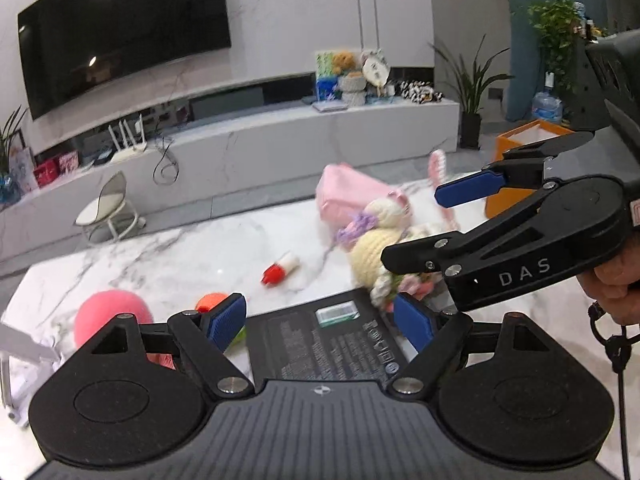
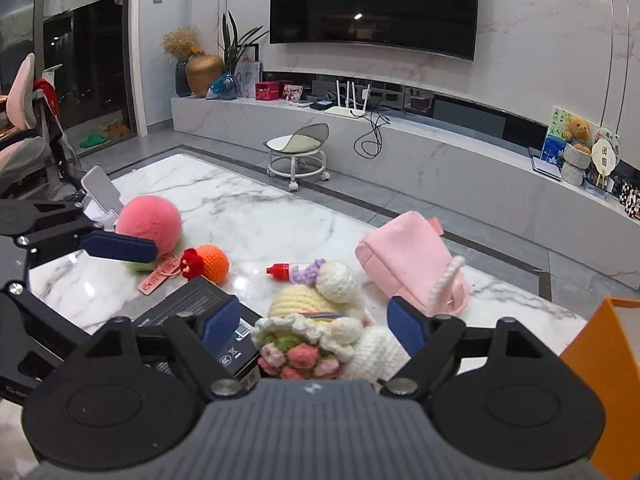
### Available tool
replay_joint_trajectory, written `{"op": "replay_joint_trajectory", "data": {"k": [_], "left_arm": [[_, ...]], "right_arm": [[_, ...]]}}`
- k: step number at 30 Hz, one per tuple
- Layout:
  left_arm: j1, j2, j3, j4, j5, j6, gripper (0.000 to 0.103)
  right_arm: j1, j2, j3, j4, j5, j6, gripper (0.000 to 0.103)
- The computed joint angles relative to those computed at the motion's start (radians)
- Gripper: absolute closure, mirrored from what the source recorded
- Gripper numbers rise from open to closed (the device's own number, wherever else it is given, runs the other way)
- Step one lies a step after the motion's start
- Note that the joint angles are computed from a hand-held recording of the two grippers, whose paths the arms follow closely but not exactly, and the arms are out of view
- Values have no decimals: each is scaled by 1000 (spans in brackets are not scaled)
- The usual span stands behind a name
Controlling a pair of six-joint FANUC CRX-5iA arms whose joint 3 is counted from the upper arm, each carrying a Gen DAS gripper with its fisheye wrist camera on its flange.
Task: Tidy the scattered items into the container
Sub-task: 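Move both open tools back over the table toward the plush toys, then grasp the pink fluffy ball with the left tool while the right tool grasps the crocheted bunny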
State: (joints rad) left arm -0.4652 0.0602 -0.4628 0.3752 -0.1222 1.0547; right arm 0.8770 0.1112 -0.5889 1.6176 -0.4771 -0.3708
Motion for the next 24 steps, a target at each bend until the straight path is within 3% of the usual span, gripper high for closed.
{"op": "replay_joint_trajectory", "data": {"k": [7,11,15,18,24], "left_arm": [[45,-14,23,-77,-65,69,7],[79,-34,27,-115,-62,107,7],[123,-37,86,-307,-80,287,7],[140,-14,176,-547,-138,535,7],[159,51,262,-700,-185,711,7]], "right_arm": [[21,78,42,-36,-53,25,19],[57,106,65,-99,-101,146,22],[83,116,79,-149,-136,225,30],[94,112,86,-187,-147,267,33],[97,94,68,-186,-142,271,34]]}}
